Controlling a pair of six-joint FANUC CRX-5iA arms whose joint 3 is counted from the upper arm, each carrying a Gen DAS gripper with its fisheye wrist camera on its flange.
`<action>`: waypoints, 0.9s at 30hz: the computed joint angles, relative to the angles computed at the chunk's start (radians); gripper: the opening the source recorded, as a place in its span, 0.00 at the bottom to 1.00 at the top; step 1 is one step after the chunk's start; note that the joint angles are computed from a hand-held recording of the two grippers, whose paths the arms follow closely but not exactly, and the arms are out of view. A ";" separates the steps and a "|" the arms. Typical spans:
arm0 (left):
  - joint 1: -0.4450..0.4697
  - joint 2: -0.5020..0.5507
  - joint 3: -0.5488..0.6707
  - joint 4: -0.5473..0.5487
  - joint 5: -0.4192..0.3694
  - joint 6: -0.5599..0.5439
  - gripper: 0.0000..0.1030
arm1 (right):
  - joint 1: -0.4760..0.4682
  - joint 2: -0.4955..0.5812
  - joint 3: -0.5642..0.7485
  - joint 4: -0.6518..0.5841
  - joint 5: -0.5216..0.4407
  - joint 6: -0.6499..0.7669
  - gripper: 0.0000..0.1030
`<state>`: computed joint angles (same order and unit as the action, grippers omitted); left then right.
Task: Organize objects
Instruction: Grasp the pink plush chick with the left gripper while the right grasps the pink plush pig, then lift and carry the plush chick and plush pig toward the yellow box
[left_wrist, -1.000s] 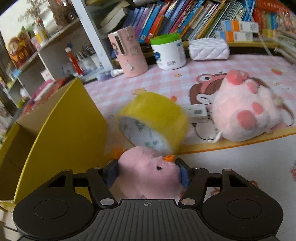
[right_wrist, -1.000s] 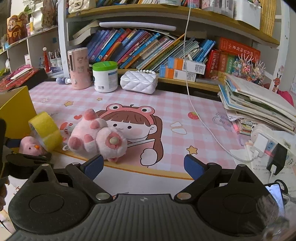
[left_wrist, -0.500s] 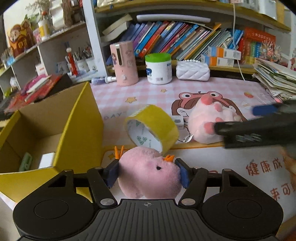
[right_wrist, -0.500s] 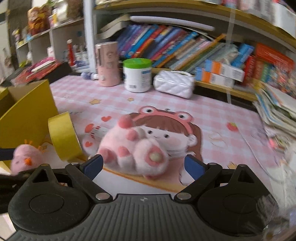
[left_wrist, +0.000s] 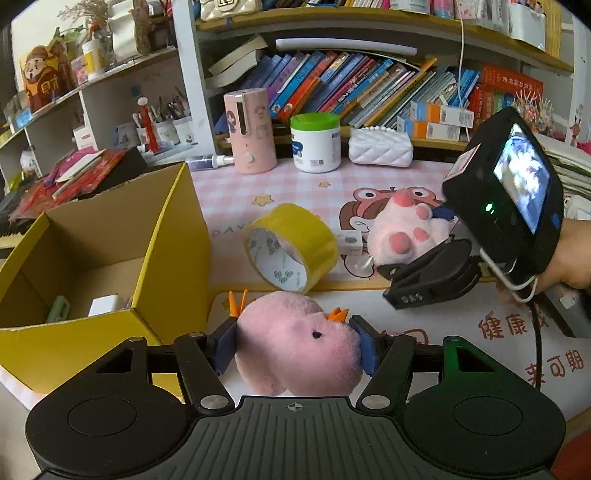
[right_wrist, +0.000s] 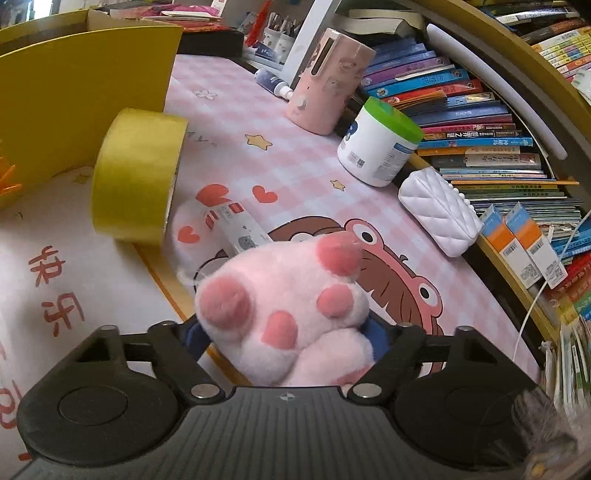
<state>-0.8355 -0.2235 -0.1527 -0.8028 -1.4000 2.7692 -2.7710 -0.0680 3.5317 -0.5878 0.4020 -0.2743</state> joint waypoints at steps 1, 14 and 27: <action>0.001 -0.002 -0.002 0.001 0.001 0.004 0.62 | -0.004 0.001 -0.003 -0.002 0.008 -0.013 0.69; -0.005 -0.052 -0.041 0.001 0.061 0.018 0.62 | -0.064 0.178 0.022 0.127 0.145 -0.601 0.68; -0.014 -0.180 -0.132 0.019 0.165 -0.082 0.62 | -0.013 0.344 0.027 0.451 0.242 -1.103 0.69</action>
